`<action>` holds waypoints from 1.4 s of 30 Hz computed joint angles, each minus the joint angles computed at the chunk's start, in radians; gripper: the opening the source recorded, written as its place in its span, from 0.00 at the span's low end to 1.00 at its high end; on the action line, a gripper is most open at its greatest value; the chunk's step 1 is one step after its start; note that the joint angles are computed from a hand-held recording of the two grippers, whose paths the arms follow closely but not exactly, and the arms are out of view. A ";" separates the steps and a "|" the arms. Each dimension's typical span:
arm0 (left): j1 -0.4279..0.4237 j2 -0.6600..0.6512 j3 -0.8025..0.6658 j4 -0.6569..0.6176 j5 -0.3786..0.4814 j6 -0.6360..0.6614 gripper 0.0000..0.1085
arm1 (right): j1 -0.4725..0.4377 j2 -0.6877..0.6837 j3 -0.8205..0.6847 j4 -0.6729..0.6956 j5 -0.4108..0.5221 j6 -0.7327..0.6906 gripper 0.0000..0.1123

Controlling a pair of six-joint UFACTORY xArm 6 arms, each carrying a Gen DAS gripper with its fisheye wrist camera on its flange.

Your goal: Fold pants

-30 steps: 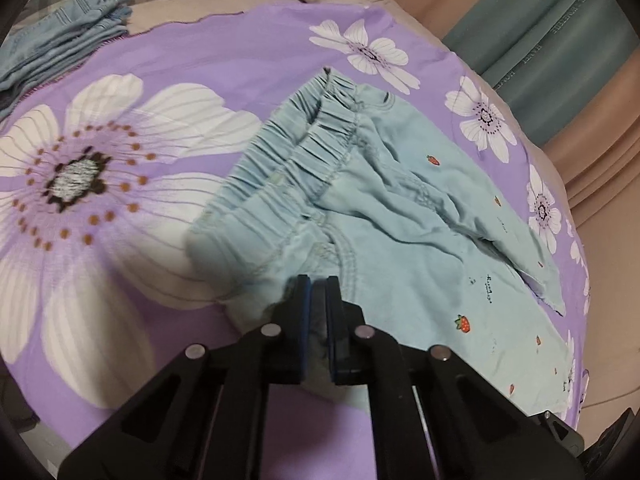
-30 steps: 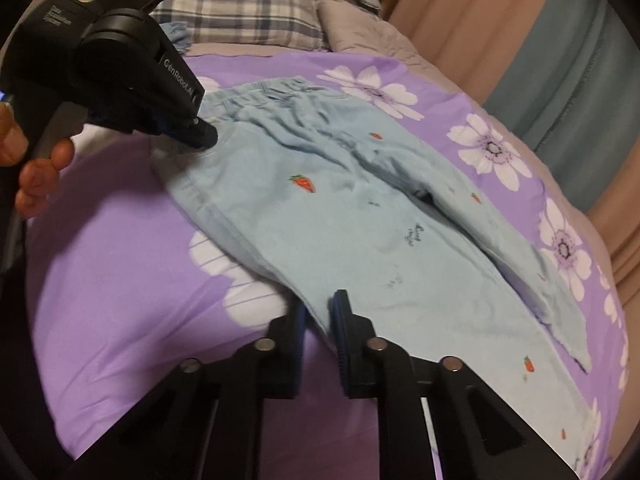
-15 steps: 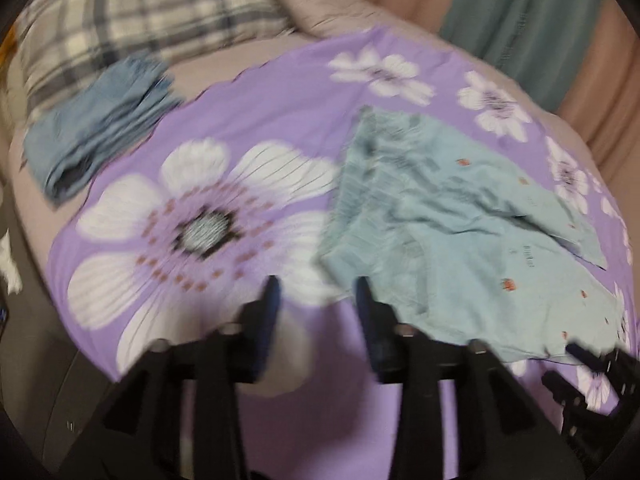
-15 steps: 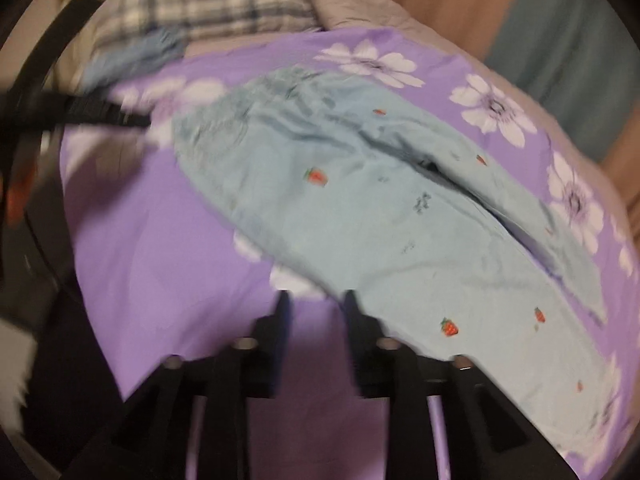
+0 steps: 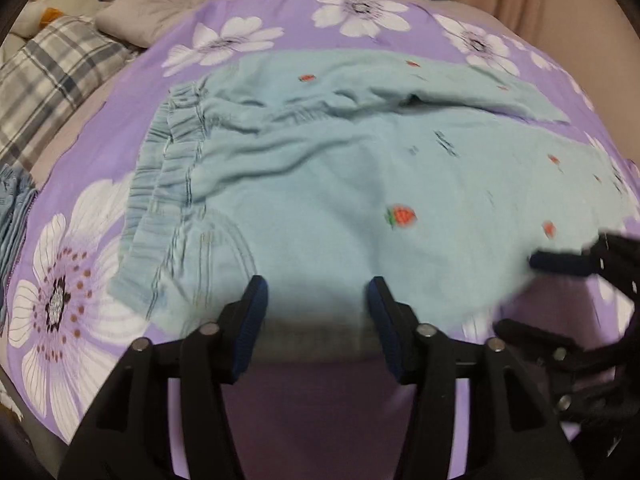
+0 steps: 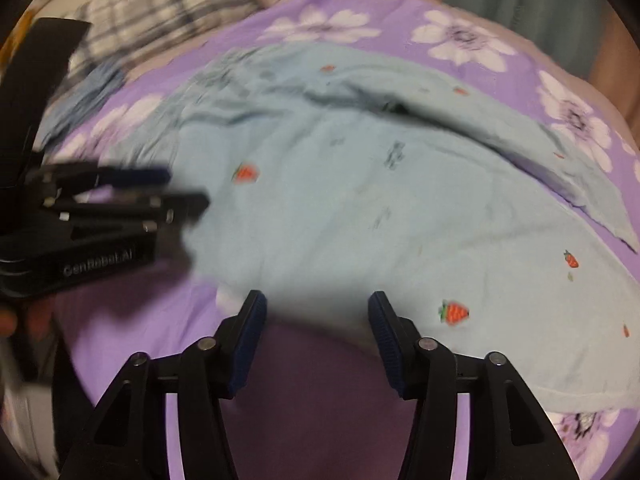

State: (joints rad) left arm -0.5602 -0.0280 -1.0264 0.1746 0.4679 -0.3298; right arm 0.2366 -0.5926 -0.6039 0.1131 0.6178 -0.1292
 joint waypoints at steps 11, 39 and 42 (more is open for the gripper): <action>0.122 0.057 -0.147 -0.138 -0.009 -0.054 0.62 | -0.187 0.077 -0.163 0.356 0.048 -0.452 0.63; 0.287 0.630 -0.933 -0.491 0.353 0.331 0.26 | -0.187 0.971 -1.141 0.193 0.323 -0.570 0.12; 0.272 0.590 -0.891 -0.435 0.329 0.308 0.24 | -0.176 0.876 -1.007 0.160 0.250 -0.578 0.05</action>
State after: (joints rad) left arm -0.2879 0.5623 -1.9176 -0.2601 0.7972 -0.0213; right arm 0.0603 0.2831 -1.6109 0.2727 0.8679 -0.7070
